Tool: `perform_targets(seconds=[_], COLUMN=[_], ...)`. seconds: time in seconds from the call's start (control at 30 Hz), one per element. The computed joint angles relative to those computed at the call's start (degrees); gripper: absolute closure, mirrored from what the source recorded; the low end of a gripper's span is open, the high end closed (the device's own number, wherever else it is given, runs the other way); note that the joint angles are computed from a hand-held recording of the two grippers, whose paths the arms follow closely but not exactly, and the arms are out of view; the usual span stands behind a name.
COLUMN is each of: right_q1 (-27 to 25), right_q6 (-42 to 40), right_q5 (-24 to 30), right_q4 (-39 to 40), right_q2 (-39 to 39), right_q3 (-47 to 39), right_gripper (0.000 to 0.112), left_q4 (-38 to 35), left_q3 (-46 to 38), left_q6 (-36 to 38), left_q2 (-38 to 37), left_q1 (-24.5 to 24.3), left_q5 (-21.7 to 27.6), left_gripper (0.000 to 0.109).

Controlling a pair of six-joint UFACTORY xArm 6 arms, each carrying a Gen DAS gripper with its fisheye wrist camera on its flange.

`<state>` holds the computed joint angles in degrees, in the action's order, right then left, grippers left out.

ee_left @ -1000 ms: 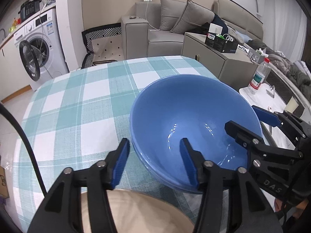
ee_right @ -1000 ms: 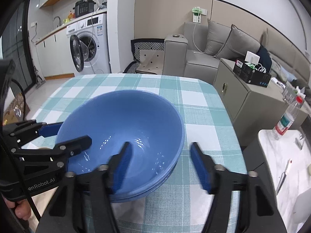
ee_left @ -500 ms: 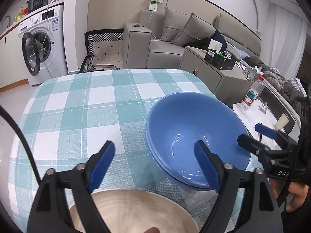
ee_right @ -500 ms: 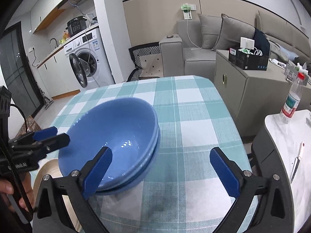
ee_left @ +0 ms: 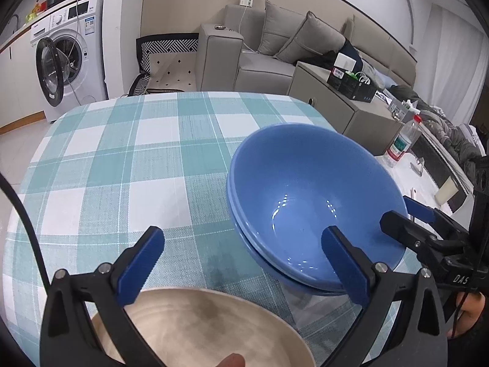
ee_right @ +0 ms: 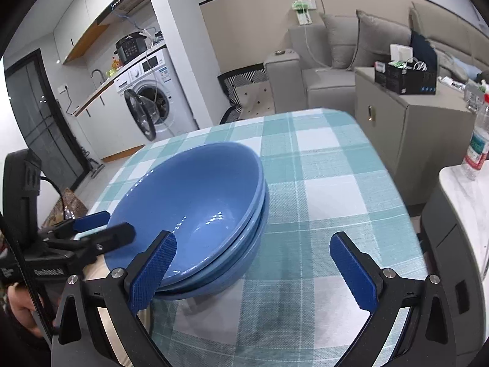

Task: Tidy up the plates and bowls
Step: 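Close both tools on the rim of the four-bowl stack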

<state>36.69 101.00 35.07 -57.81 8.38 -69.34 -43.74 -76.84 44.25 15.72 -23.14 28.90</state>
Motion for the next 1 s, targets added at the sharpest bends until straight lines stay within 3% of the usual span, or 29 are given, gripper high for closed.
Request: perform_targets(seconds=[0.43,0.57,0.8,1.0], right_q1=[-1.99,-3.23,-3.92,-4.22], right_q6=[5.43,7.63,9.67,11.63], right_q5=[-4.61,-8.58,-11.69,-14.06], right_q4=[-2.18,-3.62,-5.14,-7.71], right_q2=[-0.87,-1.35,-0.70,0.63], right_q3=[2.35,3.64,3.36,2.20], right_gripper=[0.010,0.019,0.028,0.038], left_q4=[1.21,0.38,-2.25,-1.73], left_q3=[-2.04,-2.65,-4.09,-3.84], left_q6=[-2.83,-2.74,-1.02,-1.84], left_q2=[1.93,2.36,2.91,2.63], left_q1=[-0.79,-0.72,-0.49,-0.85], left_q5=[2.54,3.89,7.53,7.16], left_gripper=[0.006,0.008,0.029,0.038])
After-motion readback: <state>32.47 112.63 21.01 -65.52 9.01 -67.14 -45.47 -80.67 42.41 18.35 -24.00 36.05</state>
